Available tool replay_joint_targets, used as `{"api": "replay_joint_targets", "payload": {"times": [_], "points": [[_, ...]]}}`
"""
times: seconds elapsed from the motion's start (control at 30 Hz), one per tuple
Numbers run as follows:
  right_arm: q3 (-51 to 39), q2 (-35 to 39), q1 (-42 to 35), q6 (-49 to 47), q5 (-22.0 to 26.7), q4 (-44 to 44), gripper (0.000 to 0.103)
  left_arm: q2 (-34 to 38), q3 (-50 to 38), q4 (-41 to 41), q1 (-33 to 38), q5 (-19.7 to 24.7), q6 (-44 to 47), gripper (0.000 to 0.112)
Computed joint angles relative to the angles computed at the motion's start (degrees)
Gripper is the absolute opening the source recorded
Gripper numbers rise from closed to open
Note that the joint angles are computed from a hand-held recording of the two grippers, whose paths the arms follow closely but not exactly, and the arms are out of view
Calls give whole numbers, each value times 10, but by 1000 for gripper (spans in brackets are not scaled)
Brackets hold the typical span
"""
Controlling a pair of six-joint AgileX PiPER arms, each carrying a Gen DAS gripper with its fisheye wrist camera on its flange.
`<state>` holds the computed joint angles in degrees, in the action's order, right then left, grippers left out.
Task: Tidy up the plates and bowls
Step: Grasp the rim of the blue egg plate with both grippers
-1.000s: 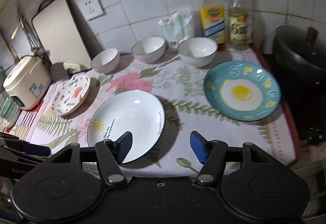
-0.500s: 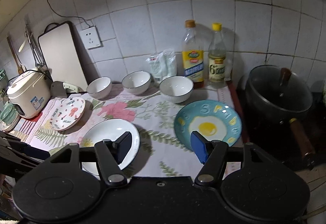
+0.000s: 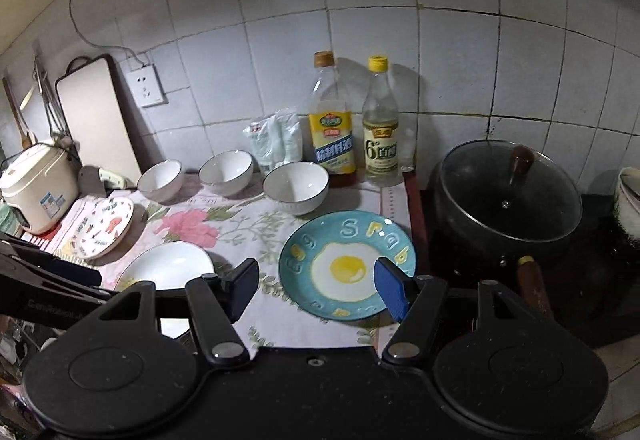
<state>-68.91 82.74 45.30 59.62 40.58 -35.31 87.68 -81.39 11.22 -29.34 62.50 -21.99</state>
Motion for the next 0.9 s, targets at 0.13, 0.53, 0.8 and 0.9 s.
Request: {"api": "replay_joint_targets", "payload": {"times": [0.13, 0.53, 0.8, 0.9], "points": [[36, 0, -23, 58, -54, -46, 69, 31, -5, 44, -30, -13, -48, 65], [95, 97, -98, 218, -182, -169, 69, 125, 17, 134, -42, -151, -243, 65], [104, 185, -152, 320, -270, -234, 69, 203, 18, 137, -18, -225, -315, 63], [105, 209, -166, 300, -296, -191, 69, 228, 6, 124, -11, -241, -307, 63]]}}
